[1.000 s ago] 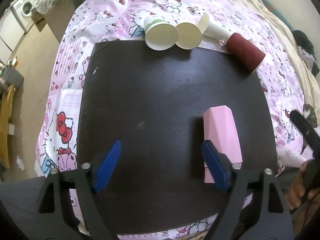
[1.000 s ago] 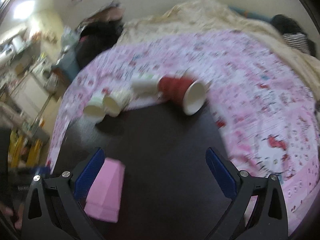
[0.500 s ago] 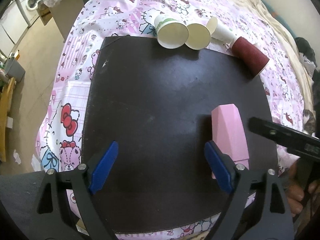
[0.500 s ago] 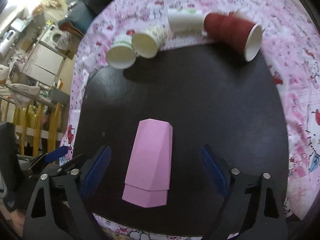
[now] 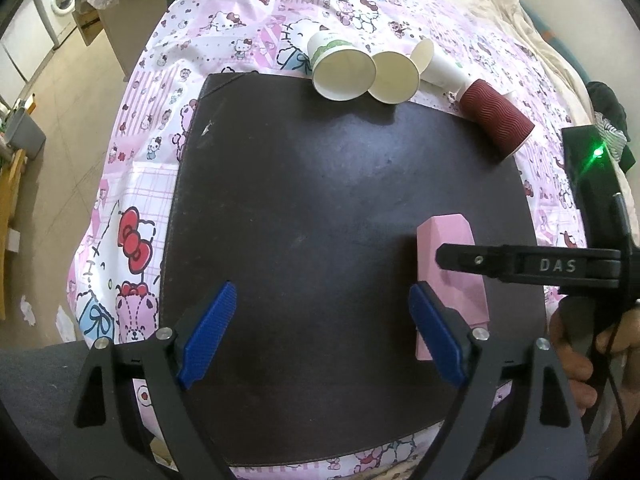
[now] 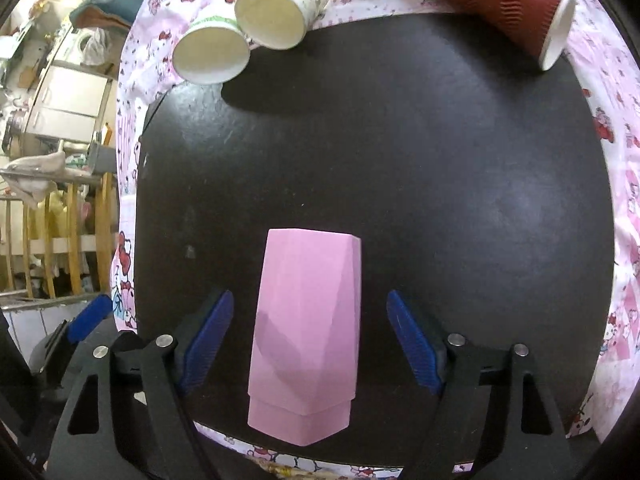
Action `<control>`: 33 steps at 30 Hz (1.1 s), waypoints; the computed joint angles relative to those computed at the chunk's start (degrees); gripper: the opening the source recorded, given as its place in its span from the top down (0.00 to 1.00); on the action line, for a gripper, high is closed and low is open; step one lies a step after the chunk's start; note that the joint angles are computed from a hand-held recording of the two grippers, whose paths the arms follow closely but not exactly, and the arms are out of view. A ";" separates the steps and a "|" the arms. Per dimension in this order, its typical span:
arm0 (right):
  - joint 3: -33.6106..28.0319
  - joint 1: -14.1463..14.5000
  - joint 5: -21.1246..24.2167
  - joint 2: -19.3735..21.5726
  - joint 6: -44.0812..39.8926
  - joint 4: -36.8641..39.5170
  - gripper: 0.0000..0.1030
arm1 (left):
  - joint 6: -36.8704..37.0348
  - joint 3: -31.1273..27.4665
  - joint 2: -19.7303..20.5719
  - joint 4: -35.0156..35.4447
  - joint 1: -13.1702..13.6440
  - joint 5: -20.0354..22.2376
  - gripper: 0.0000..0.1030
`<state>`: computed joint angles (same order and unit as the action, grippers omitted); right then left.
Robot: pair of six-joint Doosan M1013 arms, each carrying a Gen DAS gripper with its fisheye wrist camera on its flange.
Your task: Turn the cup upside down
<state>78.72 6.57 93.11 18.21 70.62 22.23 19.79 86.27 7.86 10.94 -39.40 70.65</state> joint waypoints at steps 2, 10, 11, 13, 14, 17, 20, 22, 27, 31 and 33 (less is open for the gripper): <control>-0.21 0.30 0.90 0.45 0.04 -0.29 0.23 | -0.19 0.01 0.01 0.02 0.07 0.18 0.16; -0.93 0.68 2.91 2.13 0.51 -0.57 0.40 | -0.77 0.30 -0.13 -0.02 0.48 0.44 0.16; -0.88 0.59 2.82 2.09 0.27 -0.32 0.41 | -0.74 0.29 -0.12 -0.04 0.52 0.48 0.16; -0.63 0.53 2.14 1.74 -0.79 -0.16 0.41 | -0.73 0.23 -0.08 -0.04 0.59 0.48 0.16; -0.57 0.54 2.15 1.67 -1.10 0.00 0.41 | -0.76 0.21 -0.07 -0.02 0.59 0.46 0.16; -0.39 0.44 1.61 1.09 -2.80 0.61 0.41 | -0.68 0.19 -0.03 -0.14 0.60 0.43 0.16; -0.26 0.05 0.56 0.56 -3.62 1.96 0.41 | -0.46 0.24 -0.01 -0.55 0.67 0.18 0.16; -0.04 -0.37 -1.07 -0.07 -4.77 3.15 0.41 | -0.67 0.44 -0.10 -0.90 0.73 -0.28 0.16; 0.85 -0.77 -6.18 -2.05 -8.45 4.75 0.41 | -1.45 0.64 -0.26 -0.77 0.88 -0.37 0.16; 1.36 -0.99 -9.02 -3.33 -10.97 6.23 0.41 | -1.13 0.73 -0.31 -1.20 0.89 -1.00 0.16; 1.81 -1.23 -10.56 -3.99 -11.96 7.56 0.41 | 0.35 1.01 -0.59 -2.36 0.93 -3.59 0.16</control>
<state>80.53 5.34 82.54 14.22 58.66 29.80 20.14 87.28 7.27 8.58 -38.46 67.06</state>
